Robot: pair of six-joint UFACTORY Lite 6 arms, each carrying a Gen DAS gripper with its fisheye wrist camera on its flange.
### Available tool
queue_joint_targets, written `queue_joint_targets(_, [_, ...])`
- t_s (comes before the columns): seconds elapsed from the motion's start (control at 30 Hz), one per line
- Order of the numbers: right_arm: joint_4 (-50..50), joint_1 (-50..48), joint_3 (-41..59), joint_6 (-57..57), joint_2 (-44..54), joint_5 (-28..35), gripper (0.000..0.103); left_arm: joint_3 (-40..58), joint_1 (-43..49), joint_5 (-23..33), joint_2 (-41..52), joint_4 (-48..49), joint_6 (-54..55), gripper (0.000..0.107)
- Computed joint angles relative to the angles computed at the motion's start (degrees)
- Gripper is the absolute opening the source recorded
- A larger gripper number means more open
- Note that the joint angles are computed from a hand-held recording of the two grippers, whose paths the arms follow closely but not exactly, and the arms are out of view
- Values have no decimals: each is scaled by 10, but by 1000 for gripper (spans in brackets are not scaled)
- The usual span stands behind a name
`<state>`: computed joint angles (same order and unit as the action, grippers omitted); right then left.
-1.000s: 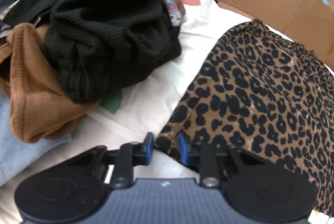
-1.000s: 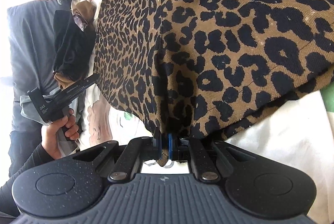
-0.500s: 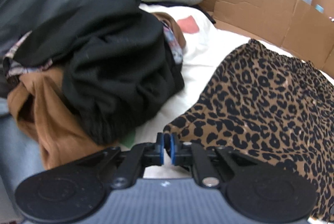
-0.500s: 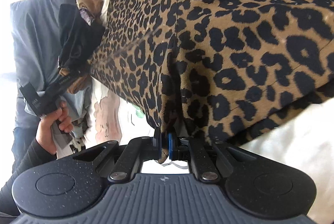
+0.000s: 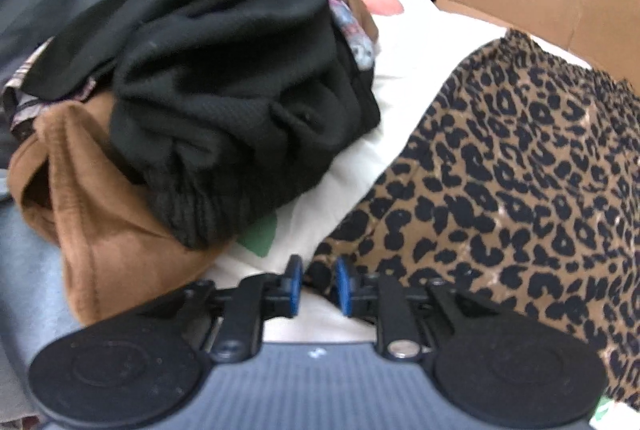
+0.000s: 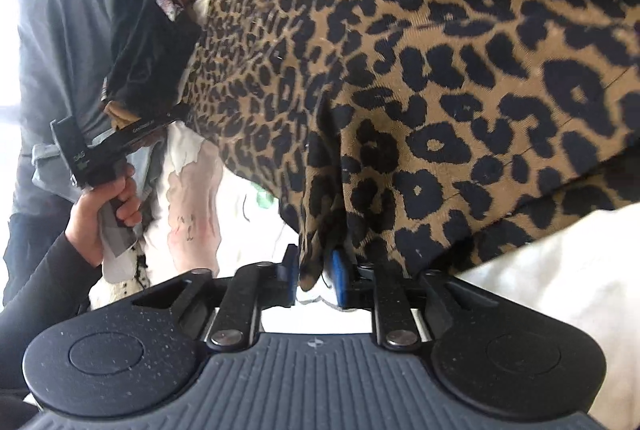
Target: Fold clothes
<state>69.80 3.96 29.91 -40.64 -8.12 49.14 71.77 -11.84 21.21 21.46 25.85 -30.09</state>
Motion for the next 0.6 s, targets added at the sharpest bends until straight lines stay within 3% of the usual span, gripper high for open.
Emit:
queue_joint_targets(0.27, [-115, -87, 42, 33, -91, 54, 20, -7, -34, 0, -37, -20, -19, 27])
queue_joint_targets(0.43, [-173, -131, 75, 36, -106, 18, 20, 14, -79, 1, -25, -46, -16, 29])
queue_joint_targets(0.57, [-212, -141, 102, 41, -84, -37, 20, 24, -113, -3, -12, -32, -58, 46])
queue_joint_targets(0.6, [-215, -143, 106, 39, -77, -56, 20, 26, -120, -4, -9, -39, -57, 46])
